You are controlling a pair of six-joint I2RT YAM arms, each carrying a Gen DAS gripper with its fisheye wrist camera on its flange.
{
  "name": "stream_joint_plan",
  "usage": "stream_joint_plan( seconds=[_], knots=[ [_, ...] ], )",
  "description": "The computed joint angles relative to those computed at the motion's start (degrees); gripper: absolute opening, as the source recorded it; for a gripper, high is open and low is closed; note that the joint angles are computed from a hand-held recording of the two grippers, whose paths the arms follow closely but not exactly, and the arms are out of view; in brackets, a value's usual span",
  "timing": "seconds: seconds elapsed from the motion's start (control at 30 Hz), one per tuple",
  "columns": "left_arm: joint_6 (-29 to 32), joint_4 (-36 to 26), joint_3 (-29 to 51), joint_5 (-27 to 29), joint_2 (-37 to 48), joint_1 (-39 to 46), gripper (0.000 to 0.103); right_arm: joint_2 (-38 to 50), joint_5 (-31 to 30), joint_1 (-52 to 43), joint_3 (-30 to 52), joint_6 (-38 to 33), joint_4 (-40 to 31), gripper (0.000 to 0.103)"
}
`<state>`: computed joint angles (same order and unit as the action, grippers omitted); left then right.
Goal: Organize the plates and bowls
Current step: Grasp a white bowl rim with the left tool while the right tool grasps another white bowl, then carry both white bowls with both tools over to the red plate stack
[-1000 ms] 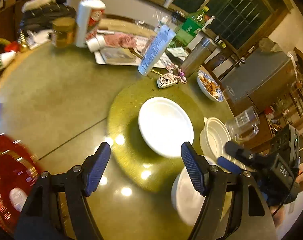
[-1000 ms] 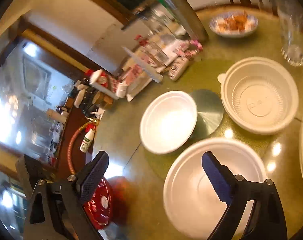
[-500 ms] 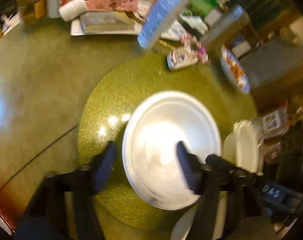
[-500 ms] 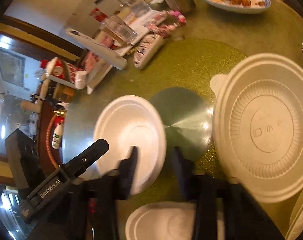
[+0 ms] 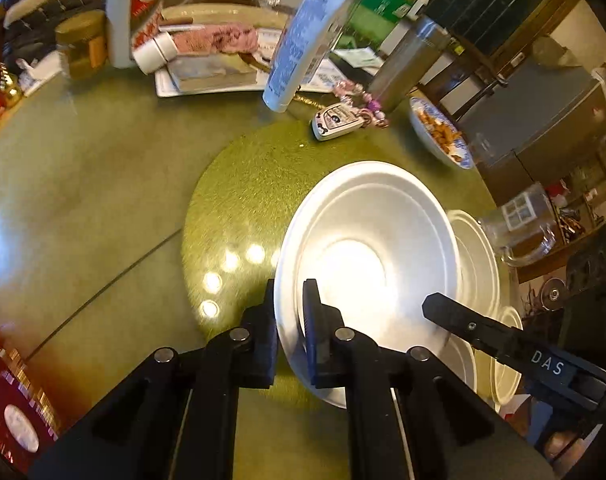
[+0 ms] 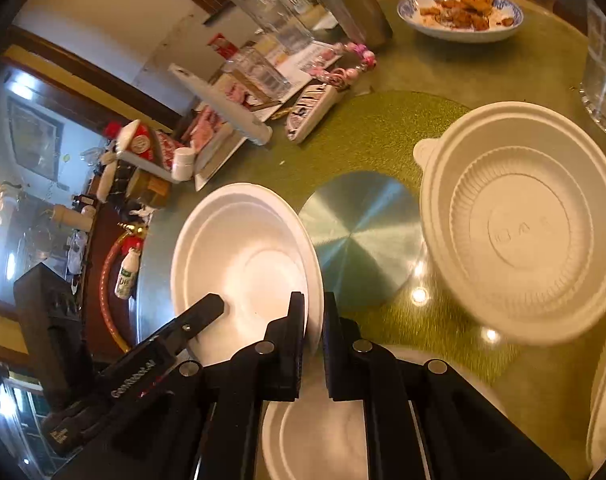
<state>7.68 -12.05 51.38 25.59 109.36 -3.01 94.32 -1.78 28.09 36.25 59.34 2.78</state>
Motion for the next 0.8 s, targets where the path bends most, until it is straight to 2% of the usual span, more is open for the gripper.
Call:
stream_joint_plan(
  seconds=[0.2,0.37,0.57,0.7,0.8],
  knots=[
    [3.9,1.5,-10.9,3.4,-10.5,5.5,0.008,-7.5,6.7,10.8,-3.7,7.0,-1.4,0.008],
    [9.1,0.2,-17.3,7.5,-16.2,12.0,0.008,-10.4,13.2,21.2,-5.2,14.1,-2.9,0.008],
    [19.4,-2.0,-24.2,13.6,-21.9,22.5,0.008,-10.8,22.5,34.4,-5.5,23.3,-4.0,0.008],
    [27.3,-4.2,-25.9,17.3,-21.2,30.5,0.008,-8.9,30.3,43.3,-3.1,28.9,-6.4,0.008],
    [33.0,-6.4,-26.2,19.5,-20.1,36.5,0.008,-6.0,33.0,47.3,-0.8,31.3,-6.9,0.008]
  ],
)
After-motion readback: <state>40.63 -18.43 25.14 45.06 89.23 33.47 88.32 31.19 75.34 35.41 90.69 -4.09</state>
